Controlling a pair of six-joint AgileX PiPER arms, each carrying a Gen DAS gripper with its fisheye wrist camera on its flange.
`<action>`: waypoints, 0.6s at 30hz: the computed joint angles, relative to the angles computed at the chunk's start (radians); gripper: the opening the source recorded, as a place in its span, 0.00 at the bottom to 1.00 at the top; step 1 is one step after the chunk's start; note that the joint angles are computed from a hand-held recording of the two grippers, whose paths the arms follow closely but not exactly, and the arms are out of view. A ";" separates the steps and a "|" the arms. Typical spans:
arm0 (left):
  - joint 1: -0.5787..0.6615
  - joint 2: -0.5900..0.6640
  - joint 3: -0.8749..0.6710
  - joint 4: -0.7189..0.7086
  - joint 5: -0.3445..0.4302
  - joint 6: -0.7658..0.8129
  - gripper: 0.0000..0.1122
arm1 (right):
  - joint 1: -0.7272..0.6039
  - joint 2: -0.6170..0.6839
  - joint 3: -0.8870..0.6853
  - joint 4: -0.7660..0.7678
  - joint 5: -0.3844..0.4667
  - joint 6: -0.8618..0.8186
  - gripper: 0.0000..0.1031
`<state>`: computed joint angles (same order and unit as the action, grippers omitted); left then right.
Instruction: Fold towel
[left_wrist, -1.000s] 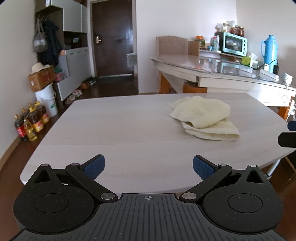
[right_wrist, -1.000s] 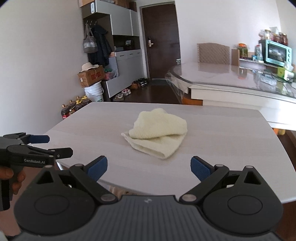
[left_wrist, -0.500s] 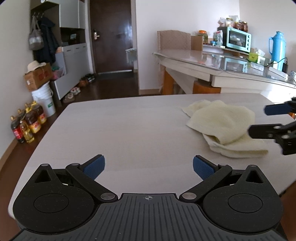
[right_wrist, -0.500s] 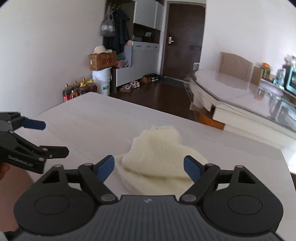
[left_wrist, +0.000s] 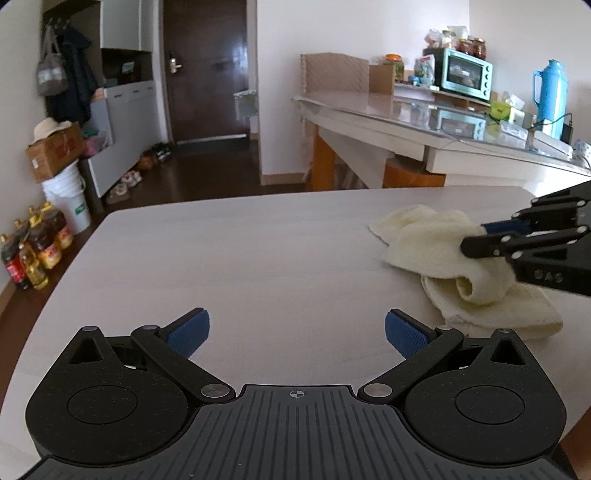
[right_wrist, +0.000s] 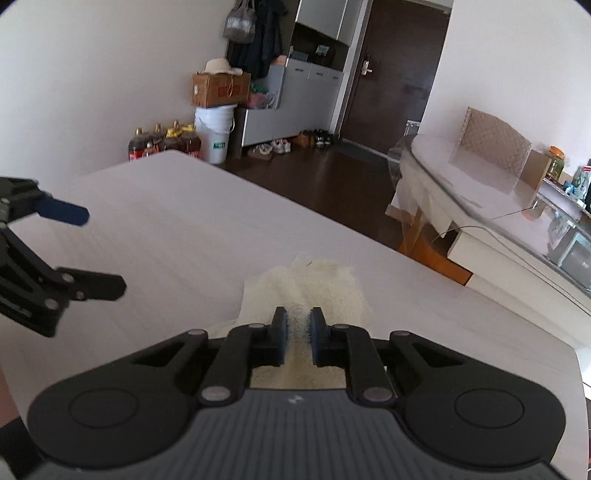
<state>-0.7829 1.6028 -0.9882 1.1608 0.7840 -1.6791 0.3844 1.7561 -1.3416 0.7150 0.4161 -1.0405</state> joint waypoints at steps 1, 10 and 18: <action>0.002 0.003 -0.005 0.000 -0.007 0.009 0.92 | -0.017 -0.016 0.015 0.057 -0.001 -0.044 0.12; 0.036 0.068 -0.121 -0.045 -0.152 0.143 0.92 | -0.319 -0.192 0.201 0.496 0.118 -0.316 0.12; 0.075 0.220 -0.355 -0.274 -0.267 0.523 0.92 | -0.543 -0.157 0.262 0.473 0.206 -0.249 0.15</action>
<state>-0.7079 1.8232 -1.3436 0.8870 0.5165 -1.1565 -0.1589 1.5988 -1.0793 1.1880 0.6224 -1.2894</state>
